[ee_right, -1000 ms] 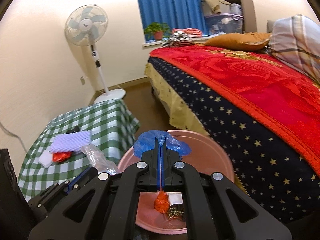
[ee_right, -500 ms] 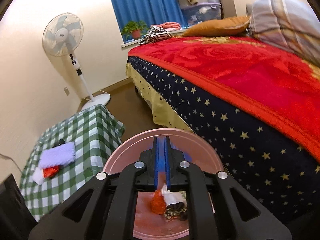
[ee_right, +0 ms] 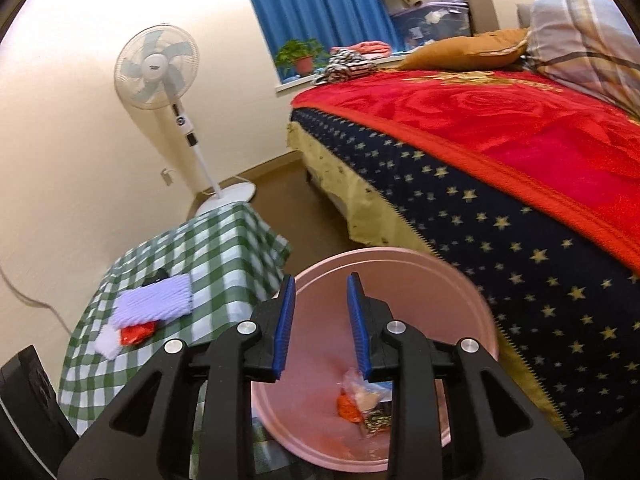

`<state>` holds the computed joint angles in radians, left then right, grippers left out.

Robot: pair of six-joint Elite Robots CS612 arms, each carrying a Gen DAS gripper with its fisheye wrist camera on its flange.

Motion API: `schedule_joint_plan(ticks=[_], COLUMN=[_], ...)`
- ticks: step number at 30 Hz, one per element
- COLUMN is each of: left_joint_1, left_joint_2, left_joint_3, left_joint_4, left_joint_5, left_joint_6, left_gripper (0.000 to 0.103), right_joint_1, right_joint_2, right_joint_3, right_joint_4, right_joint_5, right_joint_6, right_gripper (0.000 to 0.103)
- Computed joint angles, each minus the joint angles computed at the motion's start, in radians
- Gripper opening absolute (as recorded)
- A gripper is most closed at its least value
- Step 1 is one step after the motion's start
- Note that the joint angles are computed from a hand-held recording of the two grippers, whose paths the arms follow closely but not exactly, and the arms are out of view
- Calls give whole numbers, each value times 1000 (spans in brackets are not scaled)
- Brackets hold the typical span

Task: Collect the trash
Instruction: 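Open both grippers to drop the clear and blue bags into the bin, then grasp the white foam net with the left gripper while the right grasps the lilac foam net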

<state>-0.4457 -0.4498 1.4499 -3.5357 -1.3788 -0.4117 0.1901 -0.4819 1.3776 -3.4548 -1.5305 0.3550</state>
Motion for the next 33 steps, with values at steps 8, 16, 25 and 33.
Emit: schedule_joint_plan(ticks=[8, 16, 25, 33], left_joint_1=[22, 43, 71, 91], left_joint_2=[-23, -38, -56, -61], left_joint_3=[53, 95, 132, 132], left_joint_4=[-16, -14, 18, 69], left_joint_5=[90, 190, 319, 379], left_joint_6=[-57, -124, -220, -293], left_gripper=[6, 6, 6, 6], right_joint_1=[23, 48, 69, 80], right_joint_2=[23, 55, 115, 176], right_joint_3=[-41, -105, -216, -342], right_joint_4=[6, 51, 134, 218], right_joint_5=[90, 189, 241, 231], right_joint_6=[-42, -77, -53, -46], right_gripper=[28, 28, 28, 28])
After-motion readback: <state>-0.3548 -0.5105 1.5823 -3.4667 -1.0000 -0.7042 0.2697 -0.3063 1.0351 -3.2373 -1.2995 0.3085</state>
